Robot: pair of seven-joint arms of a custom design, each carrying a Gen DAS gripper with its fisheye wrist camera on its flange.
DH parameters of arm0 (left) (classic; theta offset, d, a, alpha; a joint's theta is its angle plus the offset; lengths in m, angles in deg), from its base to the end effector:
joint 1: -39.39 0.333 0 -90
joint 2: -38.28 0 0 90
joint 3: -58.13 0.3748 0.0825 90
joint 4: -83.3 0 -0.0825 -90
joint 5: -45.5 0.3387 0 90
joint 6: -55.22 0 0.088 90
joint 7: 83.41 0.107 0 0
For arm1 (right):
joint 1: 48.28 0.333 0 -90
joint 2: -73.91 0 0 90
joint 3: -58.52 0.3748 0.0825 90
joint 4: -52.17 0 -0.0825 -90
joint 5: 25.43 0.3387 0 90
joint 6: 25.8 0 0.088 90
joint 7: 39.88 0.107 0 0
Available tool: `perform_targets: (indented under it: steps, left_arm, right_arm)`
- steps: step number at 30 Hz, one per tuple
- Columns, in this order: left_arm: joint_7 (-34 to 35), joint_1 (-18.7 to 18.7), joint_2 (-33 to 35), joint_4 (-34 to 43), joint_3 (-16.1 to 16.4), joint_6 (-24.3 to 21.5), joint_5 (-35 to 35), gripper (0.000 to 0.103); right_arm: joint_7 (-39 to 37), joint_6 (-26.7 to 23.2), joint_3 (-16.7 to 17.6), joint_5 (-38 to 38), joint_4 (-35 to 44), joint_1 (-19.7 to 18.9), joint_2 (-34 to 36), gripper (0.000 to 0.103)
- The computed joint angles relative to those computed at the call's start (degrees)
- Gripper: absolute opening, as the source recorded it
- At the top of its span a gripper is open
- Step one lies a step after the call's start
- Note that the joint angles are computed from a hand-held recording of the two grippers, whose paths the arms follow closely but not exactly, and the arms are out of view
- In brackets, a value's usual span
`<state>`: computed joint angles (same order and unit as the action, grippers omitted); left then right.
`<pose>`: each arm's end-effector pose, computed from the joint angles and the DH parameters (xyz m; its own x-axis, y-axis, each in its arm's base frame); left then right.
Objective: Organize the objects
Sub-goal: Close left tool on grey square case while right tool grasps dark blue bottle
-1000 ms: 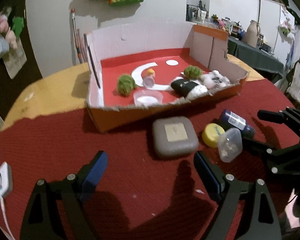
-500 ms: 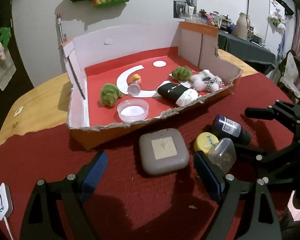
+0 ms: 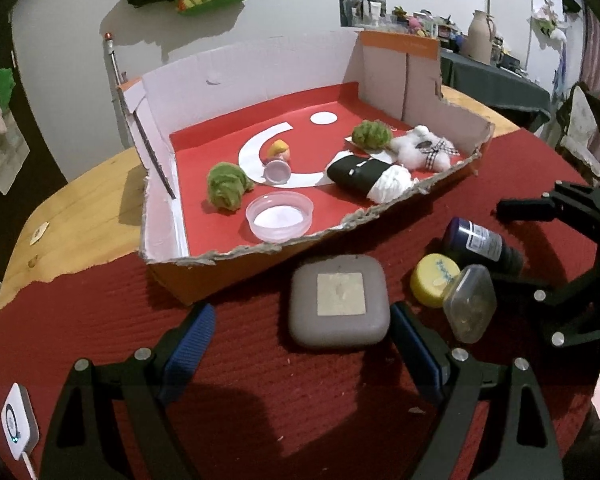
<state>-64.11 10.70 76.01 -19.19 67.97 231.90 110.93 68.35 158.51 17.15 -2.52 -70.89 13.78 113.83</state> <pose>0.6029 -0.3067 0.3043 -0.2550 -0.9630 -0.0870 -0.7314 0.2510 -0.6340 0.5634 0.2361 0.3007 -0.1380 -0.9891 0.0505 -0.7788 0.0769 -0.6225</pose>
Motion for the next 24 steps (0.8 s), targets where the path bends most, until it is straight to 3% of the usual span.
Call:
perform_targets:
  steps: [5, 10, 13, 17, 19, 21, 24]
  left_arm:
    - [2.97, 1.39, 0.99, 1.13, -1.85, 0.40, -1.93, 0.086]
    - [8.75, 2.99, 1.69, 1.09, -3.88, 2.59, -7.07, 0.072]
    - [12.47, 4.98, 1.99, 0.61, -6.21, 4.37, -10.55, 0.062]
    - [14.51, 3.96, 2.11, -0.03, -4.94, 6.52, -13.00, 0.052]
    - [15.54, 3.53, 2.18, -0.34, -4.44, 7.44, -14.32, 0.052]
    - [16.45, 2.90, 2.24, -0.60, -3.73, 8.04, -15.68, 0.052]
    - [17.93, 2.65, 2.20, -1.16, -3.60, 8.89, -18.03, 0.052]
  right_arm:
    - [-0.34, -0.38, 0.34, -0.39, 0.61, -0.52, 0.12, 0.082]
    - [-0.15, -0.81, 0.32, -1.15, 1.04, -0.75, 0.22, 0.082]
    - [-0.26, -0.11, 1.02, -1.44, 1.17, -1.27, 0.19, 0.077]
    - [-1.45, 1.92, 3.66, -0.62, 1.24, -3.28, -0.60, 0.055]
    - [-2.63, 2.80, 5.65, -0.09, 1.40, -4.84, -1.15, 0.047]
    - [-4.16, 4.04, 8.41, 0.57, 1.46, -7.04, -1.94, 0.028]
    - [-5.50, 3.61, 7.95, 2.38, 2.05, -6.32, -1.44, 0.027]
